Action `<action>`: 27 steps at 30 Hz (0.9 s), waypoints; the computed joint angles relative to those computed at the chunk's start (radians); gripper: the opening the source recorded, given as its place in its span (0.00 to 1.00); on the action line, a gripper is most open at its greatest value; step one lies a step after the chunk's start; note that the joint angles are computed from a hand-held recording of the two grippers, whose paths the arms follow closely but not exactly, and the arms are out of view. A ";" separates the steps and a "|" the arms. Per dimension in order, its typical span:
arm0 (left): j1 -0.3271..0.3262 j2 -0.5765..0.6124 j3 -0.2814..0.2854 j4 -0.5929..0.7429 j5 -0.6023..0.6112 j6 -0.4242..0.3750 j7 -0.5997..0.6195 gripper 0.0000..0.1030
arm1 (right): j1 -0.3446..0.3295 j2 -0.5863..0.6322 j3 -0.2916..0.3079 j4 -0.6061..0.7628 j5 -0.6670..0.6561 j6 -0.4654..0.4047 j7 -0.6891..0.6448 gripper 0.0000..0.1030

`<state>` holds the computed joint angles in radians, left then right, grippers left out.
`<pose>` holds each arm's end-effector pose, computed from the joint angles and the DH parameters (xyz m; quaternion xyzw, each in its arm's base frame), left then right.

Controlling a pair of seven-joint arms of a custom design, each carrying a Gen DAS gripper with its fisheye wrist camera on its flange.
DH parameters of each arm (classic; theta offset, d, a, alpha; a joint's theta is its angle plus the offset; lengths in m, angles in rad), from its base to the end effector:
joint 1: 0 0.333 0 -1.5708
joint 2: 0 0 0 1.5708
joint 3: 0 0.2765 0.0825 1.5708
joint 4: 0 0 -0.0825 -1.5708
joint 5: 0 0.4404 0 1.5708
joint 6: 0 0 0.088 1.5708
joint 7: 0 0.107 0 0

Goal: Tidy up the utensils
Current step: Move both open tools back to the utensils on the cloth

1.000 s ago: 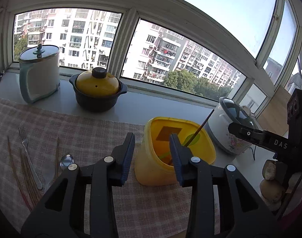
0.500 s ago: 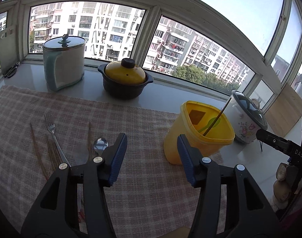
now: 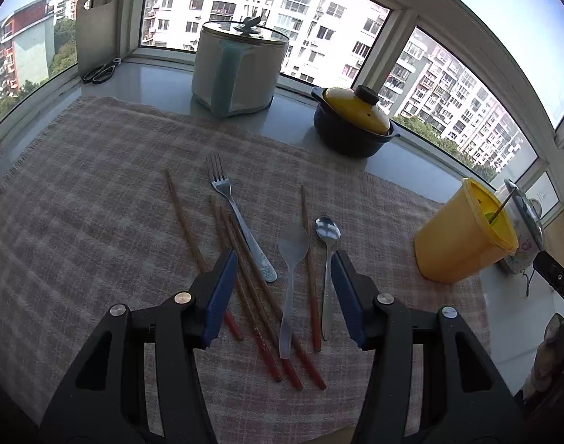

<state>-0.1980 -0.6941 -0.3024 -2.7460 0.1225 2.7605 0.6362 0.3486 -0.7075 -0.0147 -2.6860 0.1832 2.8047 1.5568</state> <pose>0.4018 -0.2124 0.4303 -0.7621 0.5418 -0.3148 0.1630 0.4356 0.1420 0.4892 -0.7081 0.5785 -0.1791 0.3632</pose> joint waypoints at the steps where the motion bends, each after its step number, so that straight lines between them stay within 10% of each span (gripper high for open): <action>1: -0.006 -0.011 0.013 -0.013 -0.007 -0.005 0.006 0.52 | 0.007 0.007 0.006 0.002 -0.002 0.008 -0.004 0.91; 16: -0.049 -0.098 0.155 -0.157 -0.170 0.008 0.171 0.37 | 0.105 0.271 0.051 0.191 0.053 -0.124 -0.076 0.86; 27: -0.025 -0.026 0.172 -0.135 -0.240 0.019 0.242 0.33 | 0.094 0.461 0.080 0.366 0.121 -0.281 -0.108 0.59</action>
<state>-0.2233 -0.7201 -0.1308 -2.8813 -0.1176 2.7795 0.8782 0.4426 -0.2466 0.0652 -2.3198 0.3041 2.5238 1.4487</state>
